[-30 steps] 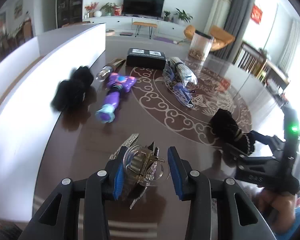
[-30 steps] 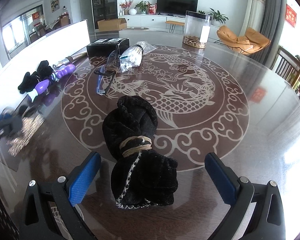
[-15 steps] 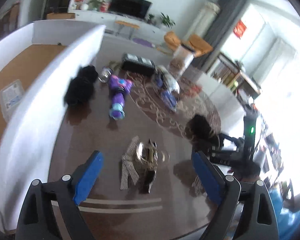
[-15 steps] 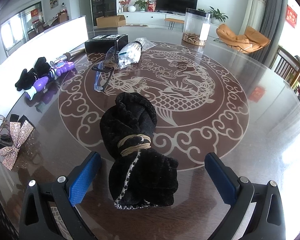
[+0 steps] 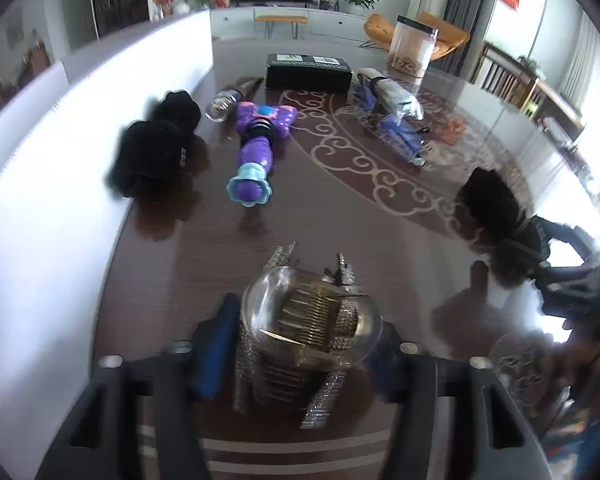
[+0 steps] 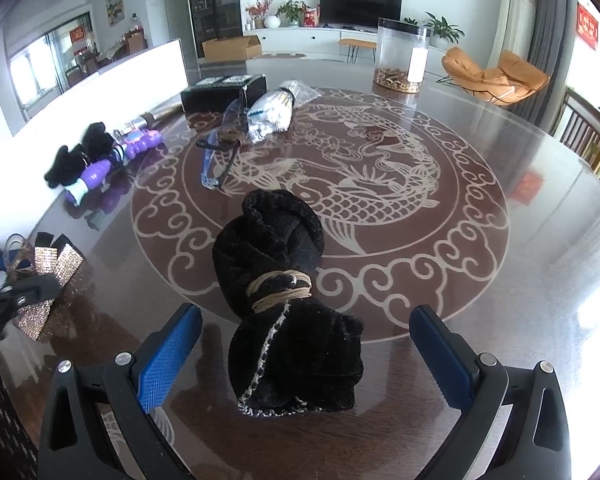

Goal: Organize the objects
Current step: 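Grasp the silver claw hair clip with the left gripper, then grasp the black drawstring pouch with the right gripper while the left gripper holds the clip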

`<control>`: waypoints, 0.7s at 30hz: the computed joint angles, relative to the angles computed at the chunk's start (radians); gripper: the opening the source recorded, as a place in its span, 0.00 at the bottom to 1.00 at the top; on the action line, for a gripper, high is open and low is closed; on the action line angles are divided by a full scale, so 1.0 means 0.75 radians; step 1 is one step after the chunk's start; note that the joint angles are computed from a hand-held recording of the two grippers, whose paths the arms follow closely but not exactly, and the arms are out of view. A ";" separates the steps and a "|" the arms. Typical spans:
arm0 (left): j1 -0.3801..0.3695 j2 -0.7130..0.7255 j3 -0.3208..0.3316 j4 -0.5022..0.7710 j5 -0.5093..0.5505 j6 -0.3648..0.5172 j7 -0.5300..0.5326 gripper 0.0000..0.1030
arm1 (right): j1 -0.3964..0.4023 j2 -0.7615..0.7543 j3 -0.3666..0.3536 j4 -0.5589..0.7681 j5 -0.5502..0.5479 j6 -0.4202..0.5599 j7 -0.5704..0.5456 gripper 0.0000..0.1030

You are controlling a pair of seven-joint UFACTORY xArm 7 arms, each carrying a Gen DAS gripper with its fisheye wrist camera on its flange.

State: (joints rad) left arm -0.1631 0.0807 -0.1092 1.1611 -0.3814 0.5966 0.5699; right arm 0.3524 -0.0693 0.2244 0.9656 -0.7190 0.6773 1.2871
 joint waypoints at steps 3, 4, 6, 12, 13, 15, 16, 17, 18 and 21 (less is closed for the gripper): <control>-0.003 -0.035 -0.007 -0.057 -0.038 -0.040 0.071 0.52 | -0.007 0.001 -0.035 -0.015 0.178 -0.117 -0.224 1.00; -0.009 -0.044 -0.009 -0.070 -0.038 -0.055 0.080 0.52 | -0.006 0.016 -0.032 0.019 0.214 -0.073 -0.294 1.00; -0.016 -0.058 -0.009 -0.089 -0.062 -0.078 0.117 0.52 | -0.002 0.051 -0.033 0.102 0.273 0.006 -0.432 0.99; 0.002 -0.135 0.034 -0.088 -0.326 0.013 0.245 0.52 | 0.015 0.118 -0.054 0.252 0.477 0.190 -0.665 0.31; 0.009 -0.148 0.048 -0.082 -0.369 0.048 0.250 0.51 | 0.023 0.107 -0.050 0.249 0.476 0.182 -0.663 0.31; 0.026 -0.205 0.082 -0.097 -0.452 0.122 0.270 0.51 | 0.038 0.085 -0.038 0.239 0.482 0.152 -0.650 0.31; 0.034 -0.235 0.099 -0.101 -0.467 0.151 0.272 0.51 | 0.046 0.081 -0.032 0.240 0.482 0.140 -0.639 0.31; 0.037 -0.257 0.109 -0.099 -0.470 0.157 0.264 0.51 | 0.054 0.083 -0.025 0.246 0.477 0.126 -0.625 0.31; 0.045 -0.271 0.129 -0.081 -0.486 0.179 0.267 0.51 | 0.064 0.100 -0.017 0.274 0.463 0.116 -0.610 0.31; 0.088 -0.240 0.190 0.064 -0.528 0.252 0.228 0.51 | 0.106 0.182 -0.006 0.422 0.407 0.092 -0.592 0.31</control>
